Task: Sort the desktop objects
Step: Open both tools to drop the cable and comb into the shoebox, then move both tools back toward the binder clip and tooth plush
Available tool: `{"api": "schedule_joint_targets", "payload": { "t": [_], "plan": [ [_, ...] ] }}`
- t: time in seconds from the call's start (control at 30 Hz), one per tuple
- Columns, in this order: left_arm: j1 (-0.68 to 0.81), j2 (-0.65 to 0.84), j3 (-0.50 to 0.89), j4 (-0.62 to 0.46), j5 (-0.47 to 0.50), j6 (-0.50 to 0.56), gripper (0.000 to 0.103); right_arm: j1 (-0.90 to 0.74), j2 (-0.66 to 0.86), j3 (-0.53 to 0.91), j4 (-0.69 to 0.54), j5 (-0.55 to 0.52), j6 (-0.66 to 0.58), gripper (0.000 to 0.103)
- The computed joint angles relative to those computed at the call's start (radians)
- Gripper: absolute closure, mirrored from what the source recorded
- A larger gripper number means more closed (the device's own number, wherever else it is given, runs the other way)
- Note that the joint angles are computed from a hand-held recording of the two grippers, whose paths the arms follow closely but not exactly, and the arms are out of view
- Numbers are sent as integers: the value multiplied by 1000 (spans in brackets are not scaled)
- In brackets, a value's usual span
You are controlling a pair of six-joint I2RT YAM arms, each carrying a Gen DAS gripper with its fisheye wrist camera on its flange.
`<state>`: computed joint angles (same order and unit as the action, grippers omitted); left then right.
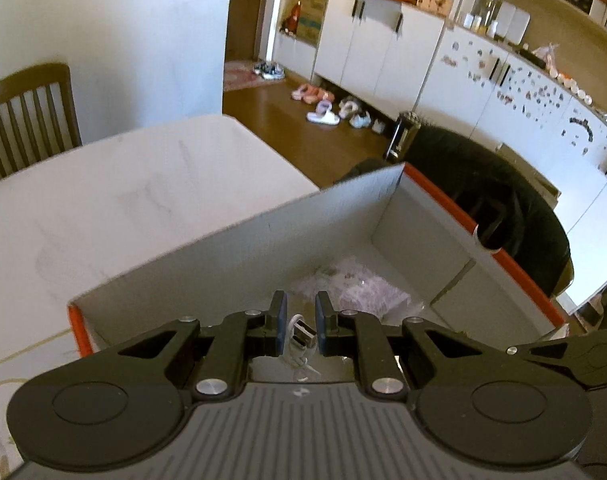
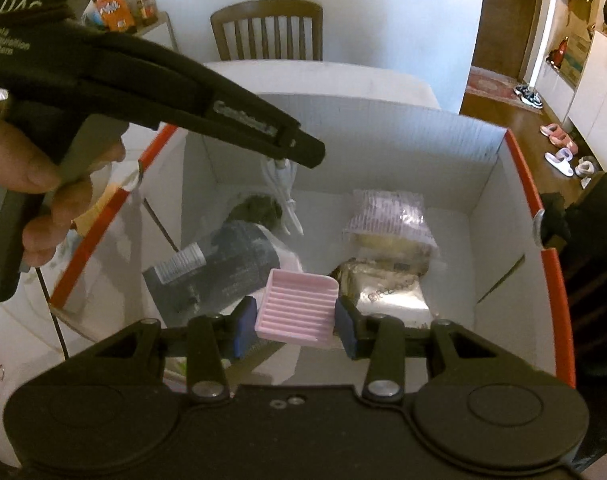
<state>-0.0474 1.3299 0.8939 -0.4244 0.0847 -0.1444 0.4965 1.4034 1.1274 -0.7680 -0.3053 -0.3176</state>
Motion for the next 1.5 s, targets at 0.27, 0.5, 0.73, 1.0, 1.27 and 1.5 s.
{"api": "schedule_joint_targets", "payload": {
  "t": [0.27,0.5,0.73,1.0,1.27,1.5],
  "plan": [
    [-17,64,31,-37,3,3,89,2,28,14,-7,0,0,61],
    [-22,43,27,-49,13,4,89,5,22,20,-6,3,13,55],
    [-21,-34,13,-70,36,-7,88,-14,-32,13,-21,-16,33,39],
    [-9,-172,-19,-127,90,-38,88,-40,-77,20,-44,-57,24,39],
    [27,-368,-70,-207,136,-37,88,-30,-128,23,-66,-78,43,31],
    [105,-549,-90,-323,187,12,88,-5,-198,0,-58,-88,94,26]
  ]
}}
